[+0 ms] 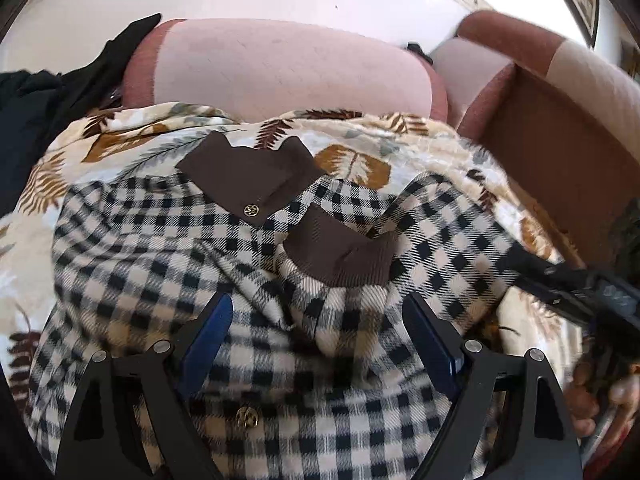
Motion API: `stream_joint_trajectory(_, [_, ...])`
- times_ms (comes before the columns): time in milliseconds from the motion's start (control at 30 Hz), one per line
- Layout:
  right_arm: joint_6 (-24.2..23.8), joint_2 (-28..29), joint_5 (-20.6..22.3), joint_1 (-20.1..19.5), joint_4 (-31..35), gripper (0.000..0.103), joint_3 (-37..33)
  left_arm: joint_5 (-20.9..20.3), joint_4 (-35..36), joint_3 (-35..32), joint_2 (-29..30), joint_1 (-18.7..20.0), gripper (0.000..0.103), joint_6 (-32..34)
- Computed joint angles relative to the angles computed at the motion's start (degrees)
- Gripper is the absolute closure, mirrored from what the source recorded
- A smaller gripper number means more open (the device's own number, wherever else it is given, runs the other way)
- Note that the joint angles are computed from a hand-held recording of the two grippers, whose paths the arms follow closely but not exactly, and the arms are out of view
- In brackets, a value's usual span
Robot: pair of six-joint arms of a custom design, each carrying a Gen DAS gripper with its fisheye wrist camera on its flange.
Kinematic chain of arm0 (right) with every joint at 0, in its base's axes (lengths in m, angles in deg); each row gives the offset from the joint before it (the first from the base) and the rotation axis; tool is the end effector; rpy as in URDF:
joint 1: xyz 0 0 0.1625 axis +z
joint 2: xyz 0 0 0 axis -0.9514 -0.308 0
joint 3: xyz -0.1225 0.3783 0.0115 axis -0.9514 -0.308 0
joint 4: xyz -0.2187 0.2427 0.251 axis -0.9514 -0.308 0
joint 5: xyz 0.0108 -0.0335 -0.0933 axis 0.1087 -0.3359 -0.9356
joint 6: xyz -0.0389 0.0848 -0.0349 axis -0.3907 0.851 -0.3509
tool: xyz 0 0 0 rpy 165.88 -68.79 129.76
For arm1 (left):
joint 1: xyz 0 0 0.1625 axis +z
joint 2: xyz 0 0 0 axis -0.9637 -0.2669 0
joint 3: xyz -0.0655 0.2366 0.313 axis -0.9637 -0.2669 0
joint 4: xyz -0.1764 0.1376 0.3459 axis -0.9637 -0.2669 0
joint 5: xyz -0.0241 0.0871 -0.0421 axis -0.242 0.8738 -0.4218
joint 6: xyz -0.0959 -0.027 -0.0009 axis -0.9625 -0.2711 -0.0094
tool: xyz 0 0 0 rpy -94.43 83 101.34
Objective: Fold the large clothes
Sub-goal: 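Grasp the shirt's side edge with the right gripper and fold it inward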
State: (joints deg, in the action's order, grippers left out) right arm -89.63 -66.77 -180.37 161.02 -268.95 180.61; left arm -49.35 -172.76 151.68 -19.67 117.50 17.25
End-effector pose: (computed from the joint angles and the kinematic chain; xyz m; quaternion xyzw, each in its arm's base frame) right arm 0.1146 -0.3979 0.1573 0.0294 -0.9240 0.3725 0.0815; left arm -0.1429 -0.4030 0.1286 0.2139 0.9069 -0.2848 0.2250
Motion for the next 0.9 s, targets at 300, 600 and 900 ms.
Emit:
stream_joint_trajectory(300, [-0.5,-0.3,-2.9,1.8,-3.0,0.046,-0.2,0.1,4.0,-3.9,2.0,2.7,0.094,1.3])
stream_joint_trajectory(600, [1.3,-1.2,-2.4,2.4,-7.5,0.046,0.6,8.3,0.7,4.5,-22.1,0.8,0.094,6.7])
stream_joint_trajectory(900, [-1.3,6.9,-3.2,6.4,9.1,0.053,-5.7,8.3,8.1,6.7,-29.3,12.5,0.092,1.7])
